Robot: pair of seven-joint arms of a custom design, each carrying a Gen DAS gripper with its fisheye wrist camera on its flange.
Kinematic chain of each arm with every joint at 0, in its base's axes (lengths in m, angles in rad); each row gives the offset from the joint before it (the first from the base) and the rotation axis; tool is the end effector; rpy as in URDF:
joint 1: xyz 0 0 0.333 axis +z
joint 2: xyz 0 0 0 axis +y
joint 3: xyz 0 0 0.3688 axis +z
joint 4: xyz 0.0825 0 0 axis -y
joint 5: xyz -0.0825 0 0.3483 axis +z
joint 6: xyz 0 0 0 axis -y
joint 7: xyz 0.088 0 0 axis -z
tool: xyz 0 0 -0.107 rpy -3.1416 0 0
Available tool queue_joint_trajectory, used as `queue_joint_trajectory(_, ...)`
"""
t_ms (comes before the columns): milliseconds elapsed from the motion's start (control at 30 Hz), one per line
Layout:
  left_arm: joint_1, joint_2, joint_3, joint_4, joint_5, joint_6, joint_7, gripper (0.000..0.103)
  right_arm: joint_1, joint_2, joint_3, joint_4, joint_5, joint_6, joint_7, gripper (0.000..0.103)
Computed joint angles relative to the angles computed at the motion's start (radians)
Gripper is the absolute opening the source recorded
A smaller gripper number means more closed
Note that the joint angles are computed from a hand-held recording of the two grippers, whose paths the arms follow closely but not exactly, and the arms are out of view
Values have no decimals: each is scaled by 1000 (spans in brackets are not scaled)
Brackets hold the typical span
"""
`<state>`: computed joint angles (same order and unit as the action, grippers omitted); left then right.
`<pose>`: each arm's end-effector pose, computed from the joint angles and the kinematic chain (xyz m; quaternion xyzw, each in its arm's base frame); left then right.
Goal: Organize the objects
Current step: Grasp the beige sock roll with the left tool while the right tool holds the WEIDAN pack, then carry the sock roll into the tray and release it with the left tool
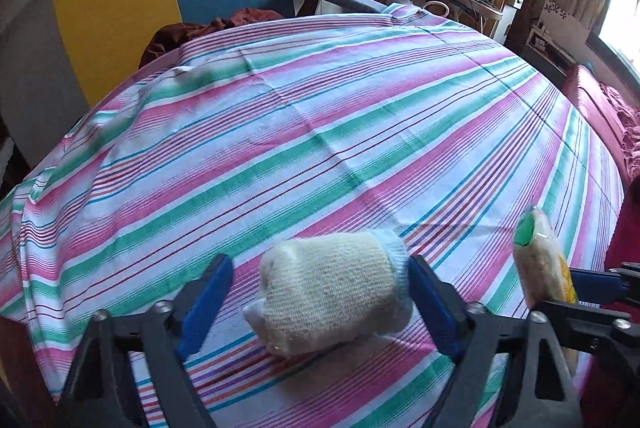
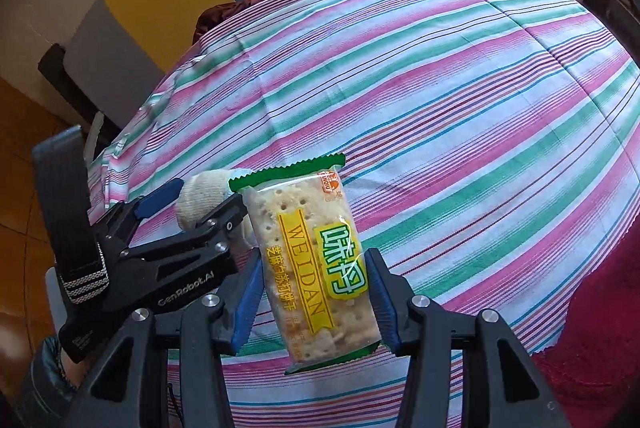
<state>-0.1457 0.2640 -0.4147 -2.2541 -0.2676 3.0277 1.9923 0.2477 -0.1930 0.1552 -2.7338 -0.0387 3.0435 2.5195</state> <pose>0.5019 -0.2754 0.3907 -0.4135 0.8689 -0.2559 0.0926 0.3699 0.1624 0.4177 -0.4928 0.8340 -0.0482 0.2434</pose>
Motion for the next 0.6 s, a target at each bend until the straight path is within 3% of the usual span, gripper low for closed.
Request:
queue_joint_trajectory(67,45,-6,-48,-20,-48,23,44,68,6,0,-5,4,4,-8,-6,50)
queue_joint_trajectory(100,38,-23,-36,-44,-41,47,36,67,12,-1,-10,4,9,-13,-13,50)
queue_joint_trajectory(133,63,-35,-59,-58,-65,51,54,67,19,5,-17,10,16,-17,-24,50)
queue_joint_trajectory(200,161,-69,-151,-91,-181,49,123,67,37,14,-30,21,34,-29,-51,50)
queue_joint_trajectory(333,257,-167,-235,-148,-454,36,319,68,69,35,-51,46,77,-56,-113,50)
queue_joint_trajectory(467,253,-270,-207,-204,-684,24,484,68,91,45,-59,64,117,-95,-175,50)
queue_joint_trajectory(600,204,-355,-132,-254,-842,24,599,68,96,64,-56,91,135,-145,-214,50)
